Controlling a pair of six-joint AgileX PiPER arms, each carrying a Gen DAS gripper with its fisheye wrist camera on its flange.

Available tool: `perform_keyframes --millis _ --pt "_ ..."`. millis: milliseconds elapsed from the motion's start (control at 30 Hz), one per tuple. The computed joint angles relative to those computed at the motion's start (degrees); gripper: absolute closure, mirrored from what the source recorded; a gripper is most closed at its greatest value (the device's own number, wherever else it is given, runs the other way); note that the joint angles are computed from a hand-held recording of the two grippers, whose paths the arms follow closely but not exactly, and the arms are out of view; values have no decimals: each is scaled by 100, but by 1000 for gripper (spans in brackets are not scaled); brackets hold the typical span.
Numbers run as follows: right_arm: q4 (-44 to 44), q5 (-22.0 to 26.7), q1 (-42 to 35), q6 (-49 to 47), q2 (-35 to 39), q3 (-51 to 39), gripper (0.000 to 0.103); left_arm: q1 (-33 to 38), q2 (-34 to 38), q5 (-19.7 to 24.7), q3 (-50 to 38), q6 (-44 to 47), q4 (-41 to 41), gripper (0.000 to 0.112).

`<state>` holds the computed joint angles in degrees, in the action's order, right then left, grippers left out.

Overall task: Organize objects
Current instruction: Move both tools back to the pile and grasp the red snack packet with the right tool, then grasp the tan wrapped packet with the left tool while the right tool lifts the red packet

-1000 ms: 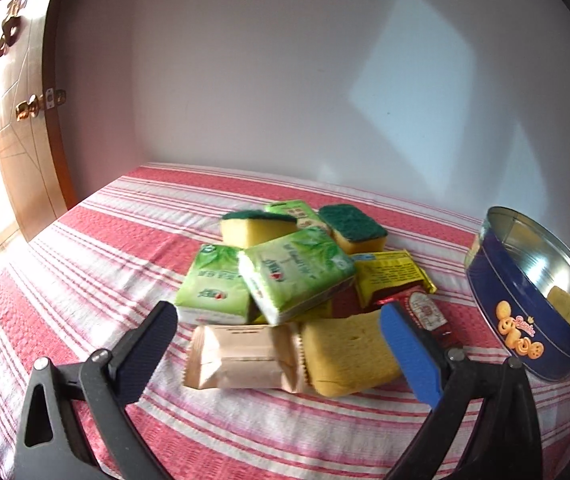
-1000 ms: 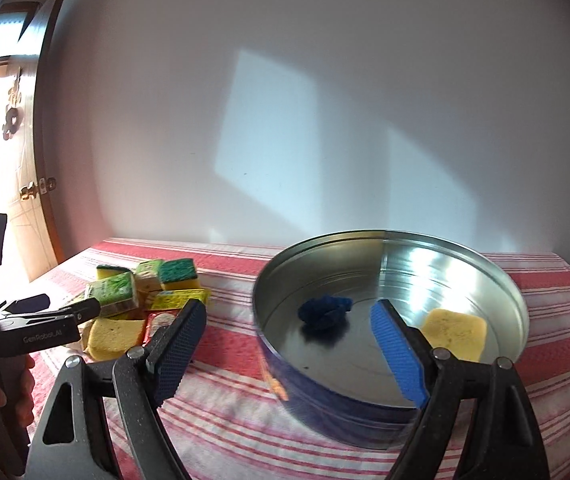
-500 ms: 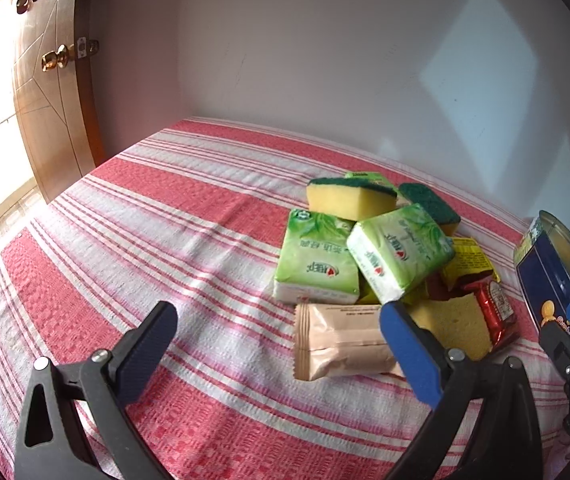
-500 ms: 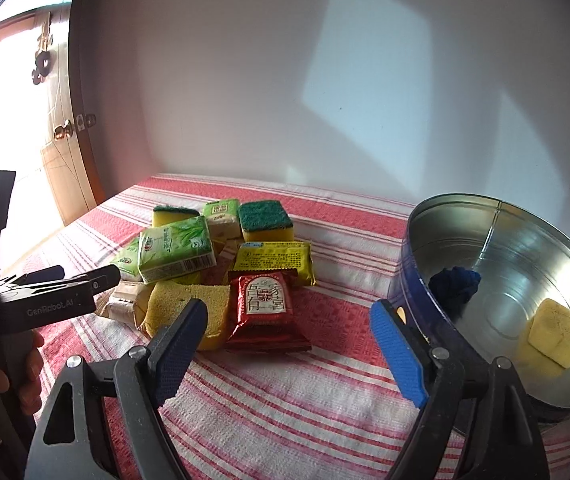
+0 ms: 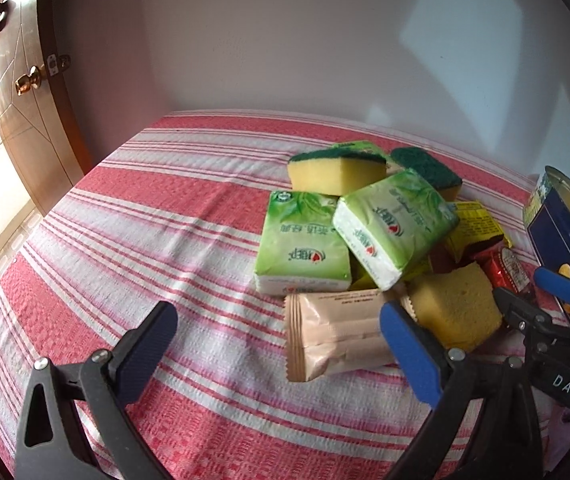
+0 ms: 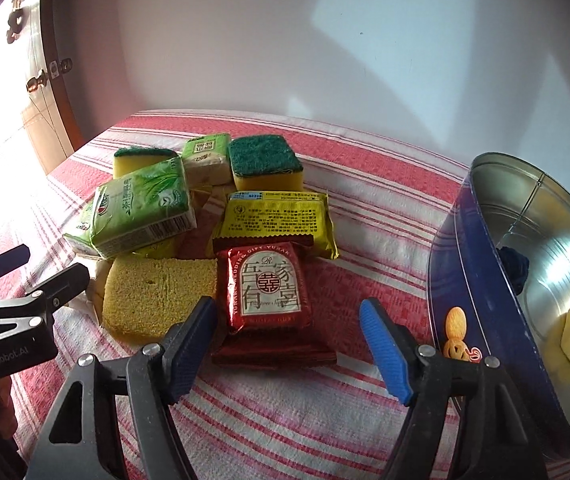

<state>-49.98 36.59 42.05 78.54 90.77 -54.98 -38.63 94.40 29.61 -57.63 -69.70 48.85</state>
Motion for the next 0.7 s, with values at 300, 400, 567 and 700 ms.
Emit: perform_keyframes --millis 300,400,567,700 --pt "718 -549 -404 -745 24 4 37 -32 494 315 -627 1021 -1042 10" --pt "622 -449 -315 -743 32 -6 50 167 556 185 -664 1385 -1578 9" --pt "595 -588 -315 -776 -68 113 53 106 471 -5 -548 1288 -1382 33" --pt "211 -593 -222 -360 -271 320 53 33 382 -249 -432 1334 -1287 77"
